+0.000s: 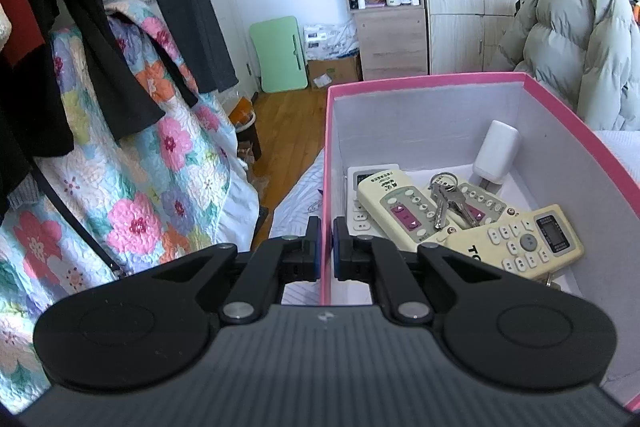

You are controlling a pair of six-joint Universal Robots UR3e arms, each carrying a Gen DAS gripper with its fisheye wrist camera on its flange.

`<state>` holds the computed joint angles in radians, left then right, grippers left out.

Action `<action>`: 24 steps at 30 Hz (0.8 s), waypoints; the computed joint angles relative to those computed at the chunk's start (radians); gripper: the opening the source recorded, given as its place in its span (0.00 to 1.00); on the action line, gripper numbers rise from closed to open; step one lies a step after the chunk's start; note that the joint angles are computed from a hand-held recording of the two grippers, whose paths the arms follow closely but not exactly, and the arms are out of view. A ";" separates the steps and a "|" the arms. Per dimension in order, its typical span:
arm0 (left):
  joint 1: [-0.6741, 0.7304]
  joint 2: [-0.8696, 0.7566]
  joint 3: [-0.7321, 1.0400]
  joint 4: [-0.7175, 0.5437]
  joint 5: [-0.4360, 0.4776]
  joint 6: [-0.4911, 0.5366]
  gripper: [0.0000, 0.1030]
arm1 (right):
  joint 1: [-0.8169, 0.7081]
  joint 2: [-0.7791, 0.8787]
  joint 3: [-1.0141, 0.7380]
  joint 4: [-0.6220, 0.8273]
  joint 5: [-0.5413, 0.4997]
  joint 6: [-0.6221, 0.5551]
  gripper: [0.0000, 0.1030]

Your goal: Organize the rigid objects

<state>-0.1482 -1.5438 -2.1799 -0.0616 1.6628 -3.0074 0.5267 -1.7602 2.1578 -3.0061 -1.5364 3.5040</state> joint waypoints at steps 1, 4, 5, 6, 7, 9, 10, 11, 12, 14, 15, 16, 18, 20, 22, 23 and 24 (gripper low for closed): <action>-0.002 0.000 0.005 -0.011 0.001 0.004 0.05 | 0.004 -0.017 0.015 0.002 0.002 -0.010 0.41; -0.007 0.001 0.019 -0.038 0.009 0.005 0.05 | 0.035 -0.044 0.027 0.031 -0.042 -0.015 0.41; -0.006 0.005 0.025 -0.059 0.008 -0.001 0.05 | 0.044 -0.049 0.029 0.036 -0.060 -0.011 0.41; -0.001 0.012 0.033 -0.085 0.002 -0.011 0.05 | 0.053 -0.057 0.034 0.039 -0.073 -0.005 0.41; 0.001 0.019 0.042 -0.116 -0.002 -0.022 0.05 | 0.063 -0.068 0.042 0.043 -0.091 0.004 0.41; -0.002 0.033 0.050 -0.150 0.004 -0.036 0.05 | 0.094 -0.073 0.047 0.043 -0.142 0.016 0.42; -0.007 0.043 0.050 -0.161 0.011 -0.042 0.05 | 0.115 -0.069 0.044 0.044 -0.175 0.021 0.42; -0.014 0.054 0.048 -0.170 0.022 -0.047 0.05 | 0.124 -0.069 0.045 0.044 -0.192 0.024 0.43; -0.022 0.071 0.048 -0.185 0.032 -0.053 0.05 | 0.135 -0.071 0.047 0.047 -0.208 0.028 0.43; -0.039 0.111 0.046 -0.218 0.050 -0.068 0.06 | 0.158 -0.076 0.052 0.050 -0.237 0.037 0.43; -0.050 0.133 0.045 -0.237 0.062 -0.076 0.07 | 0.168 -0.082 0.055 0.054 -0.246 0.039 0.43; -0.061 0.156 0.045 -0.258 0.072 -0.083 0.10 | 0.178 -0.089 0.057 0.058 -0.255 0.041 0.43; -0.081 0.207 0.044 -0.305 0.083 -0.095 0.17 | 0.206 -0.097 0.059 0.058 -0.288 0.048 0.45; -0.115 0.259 0.042 -0.355 0.103 -0.109 0.31 | 0.233 -0.107 0.068 0.051 -0.316 0.053 0.46; -0.171 0.295 0.038 -0.383 0.151 -0.139 0.42 | 0.213 -0.134 0.094 0.035 -0.274 0.044 0.46; -0.199 0.316 0.035 -0.401 0.165 -0.152 0.42 | 0.198 -0.154 0.108 0.036 -0.250 0.050 0.46; -0.222 0.329 0.040 -0.423 0.173 -0.166 0.44 | 0.201 -0.161 0.110 0.046 -0.256 0.060 0.46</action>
<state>-0.3701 -1.2145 -2.1398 -0.4847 1.8362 -3.1737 0.7280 -1.9215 2.2676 -2.9605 -1.7923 3.5645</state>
